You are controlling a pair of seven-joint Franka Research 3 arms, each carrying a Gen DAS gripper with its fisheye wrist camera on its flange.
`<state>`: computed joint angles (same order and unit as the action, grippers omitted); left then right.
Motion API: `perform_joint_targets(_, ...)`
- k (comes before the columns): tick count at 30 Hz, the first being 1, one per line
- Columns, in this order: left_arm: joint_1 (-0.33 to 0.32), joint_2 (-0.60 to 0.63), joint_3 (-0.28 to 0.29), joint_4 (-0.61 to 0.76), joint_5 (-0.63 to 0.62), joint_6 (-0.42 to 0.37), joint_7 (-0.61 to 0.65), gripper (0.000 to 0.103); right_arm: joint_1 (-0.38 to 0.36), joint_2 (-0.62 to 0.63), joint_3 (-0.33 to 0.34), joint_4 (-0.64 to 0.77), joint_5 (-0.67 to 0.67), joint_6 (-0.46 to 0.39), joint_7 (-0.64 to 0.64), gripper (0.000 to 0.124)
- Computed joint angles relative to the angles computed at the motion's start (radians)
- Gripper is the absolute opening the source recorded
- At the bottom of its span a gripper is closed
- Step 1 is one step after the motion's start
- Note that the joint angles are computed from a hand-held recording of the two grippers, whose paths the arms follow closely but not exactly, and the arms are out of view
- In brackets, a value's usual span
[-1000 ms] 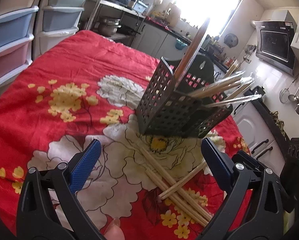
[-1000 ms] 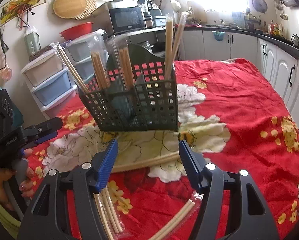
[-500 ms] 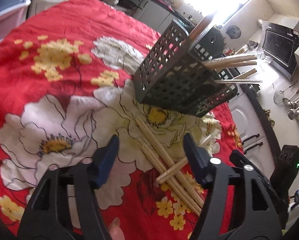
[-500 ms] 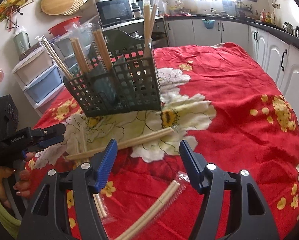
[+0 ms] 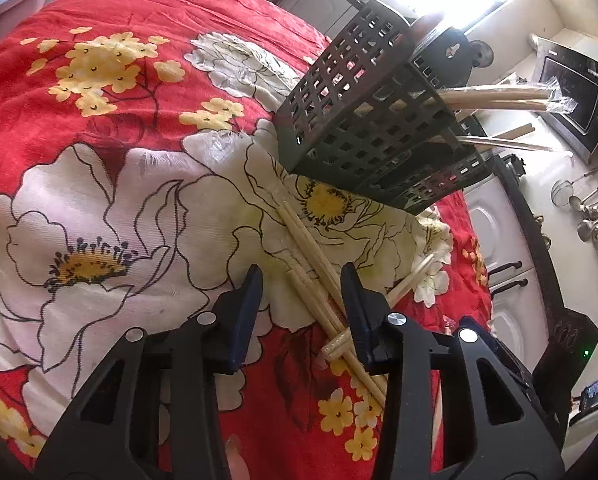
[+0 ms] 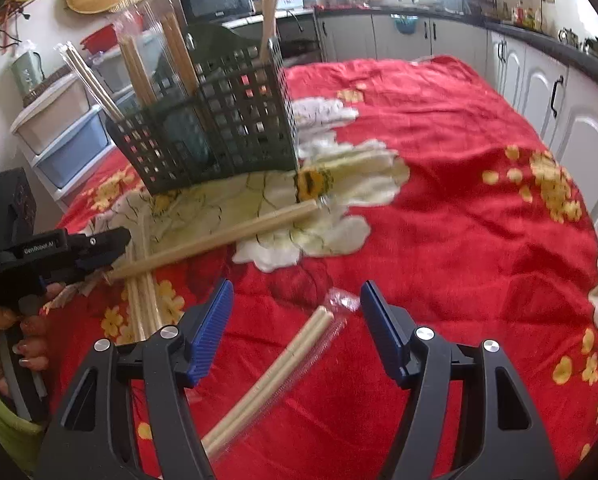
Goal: Organize utensils
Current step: 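Close the right gripper on a wrapped chopstick pair while the left gripper grasps another pair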
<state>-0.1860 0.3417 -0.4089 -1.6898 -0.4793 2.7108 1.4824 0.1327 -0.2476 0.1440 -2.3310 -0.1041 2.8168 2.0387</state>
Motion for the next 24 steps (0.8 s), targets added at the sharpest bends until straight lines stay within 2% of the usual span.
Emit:
perform_joint_targets(5,-0.008,0.011,0.007,0.012,0.029,-0.001,-0.006,0.03,0.011,0.022,-0.01,0.017,0.015,-0.058,-0.006,0.064)
perform_joint_targets(11,-0.023,0.023,0.021,0.022,0.092,0.009,-0.044,0.019,0.015,0.032,-0.005,0.027,-0.027,-0.078,0.013,0.063)
perform_joint_targets(14,-0.016,0.023,0.015,0.016,0.098,0.016,-0.051,0.015,0.011,0.028,-0.003,0.022,-0.048,-0.079,0.039,0.055)
perform_joint_targets(17,-0.009,0.021,0.011,0.01,0.101,0.02,-0.052,0.012,0.007,0.019,-0.005,0.013,-0.056,-0.074,0.062,0.04)
perform_joint_targets(19,-0.004,0.019,0.007,0.006,0.098,0.023,-0.049,0.01,-0.001,0.014,-0.004,0.005,-0.065,-0.063,0.083,0.025)
perform_joint_targets(21,0.013,0.018,-0.007,0.001,0.07,0.024,-0.031,0.008,0.006,0.01,-0.017,-0.005,-0.036,-0.045,0.074,0.018)
perform_joint_targets(24,0.039,0.018,-0.03,-0.005,0.011,0.022,0.01,0.007,0.015,0.006,-0.033,-0.014,0.018,-0.019,0.047,0.014)
